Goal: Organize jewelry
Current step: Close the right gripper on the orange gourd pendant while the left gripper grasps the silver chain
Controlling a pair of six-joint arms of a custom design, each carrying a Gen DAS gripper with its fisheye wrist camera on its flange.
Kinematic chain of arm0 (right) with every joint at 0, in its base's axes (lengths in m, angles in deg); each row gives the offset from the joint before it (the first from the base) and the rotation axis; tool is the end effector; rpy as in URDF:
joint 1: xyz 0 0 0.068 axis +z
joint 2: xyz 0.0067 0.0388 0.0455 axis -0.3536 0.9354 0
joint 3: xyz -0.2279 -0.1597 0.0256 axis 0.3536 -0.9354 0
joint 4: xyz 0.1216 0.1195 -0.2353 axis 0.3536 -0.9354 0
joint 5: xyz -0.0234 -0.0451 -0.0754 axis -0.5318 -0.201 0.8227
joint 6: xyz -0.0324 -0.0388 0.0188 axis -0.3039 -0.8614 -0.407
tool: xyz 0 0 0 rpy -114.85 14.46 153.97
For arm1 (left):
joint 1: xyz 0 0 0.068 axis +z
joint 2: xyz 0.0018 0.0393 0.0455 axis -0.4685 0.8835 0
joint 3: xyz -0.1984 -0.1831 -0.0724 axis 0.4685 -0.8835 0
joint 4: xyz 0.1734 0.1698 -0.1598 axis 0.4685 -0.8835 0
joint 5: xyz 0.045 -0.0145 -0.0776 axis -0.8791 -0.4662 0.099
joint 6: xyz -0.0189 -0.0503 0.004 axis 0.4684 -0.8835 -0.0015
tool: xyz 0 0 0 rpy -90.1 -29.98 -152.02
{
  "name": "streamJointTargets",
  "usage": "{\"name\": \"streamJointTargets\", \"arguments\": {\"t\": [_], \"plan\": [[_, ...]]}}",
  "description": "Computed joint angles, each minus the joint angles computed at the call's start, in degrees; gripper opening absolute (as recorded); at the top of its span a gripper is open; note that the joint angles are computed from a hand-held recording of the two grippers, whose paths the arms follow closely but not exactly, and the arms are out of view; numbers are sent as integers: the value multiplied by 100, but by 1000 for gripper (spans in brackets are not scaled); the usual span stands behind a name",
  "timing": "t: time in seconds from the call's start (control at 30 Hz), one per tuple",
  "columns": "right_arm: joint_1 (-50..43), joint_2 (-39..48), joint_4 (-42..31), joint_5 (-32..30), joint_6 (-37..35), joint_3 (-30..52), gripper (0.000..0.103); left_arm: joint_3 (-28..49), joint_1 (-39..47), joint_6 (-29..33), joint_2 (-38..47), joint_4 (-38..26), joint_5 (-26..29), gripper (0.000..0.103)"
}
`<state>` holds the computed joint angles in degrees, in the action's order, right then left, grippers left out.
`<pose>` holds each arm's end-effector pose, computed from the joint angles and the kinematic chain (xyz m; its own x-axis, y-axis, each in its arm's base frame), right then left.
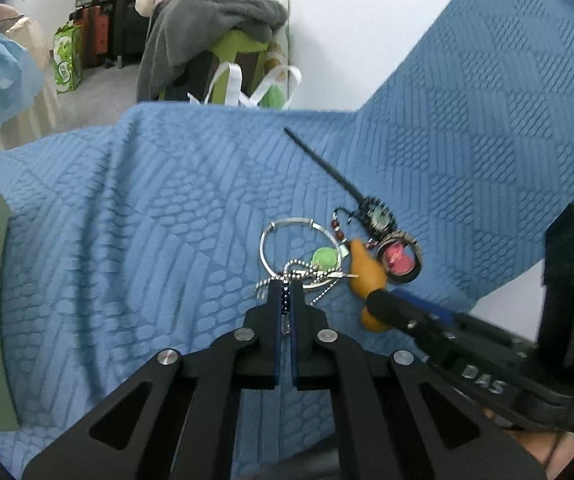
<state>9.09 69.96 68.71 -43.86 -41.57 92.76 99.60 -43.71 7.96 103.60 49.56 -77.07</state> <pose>0.2182 0.1247 0.1306 -0.8552 0.2281 -0.4653 0.0508 0.9305 0.3628 0.2882 -0.0897 0.1253 -0.8218 -0.0529 -0.5673 0.1782 0.9219 -0.3441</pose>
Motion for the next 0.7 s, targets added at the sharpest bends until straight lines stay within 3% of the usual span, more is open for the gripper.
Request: {"name": "streamJointTargets", "arguments": {"t": [0.17,0.53,0.7], "plan": [[254,-180,-265,264,326,-36,22,-228,314,1,-680,-289,303,2],[708,79,-626,773,200,148,23,-292,1003,200,-1980,-855,824,2],[653,290,-518,786,191,225,38,-331,1280,330,-2307,-1002,1054,2]]}}
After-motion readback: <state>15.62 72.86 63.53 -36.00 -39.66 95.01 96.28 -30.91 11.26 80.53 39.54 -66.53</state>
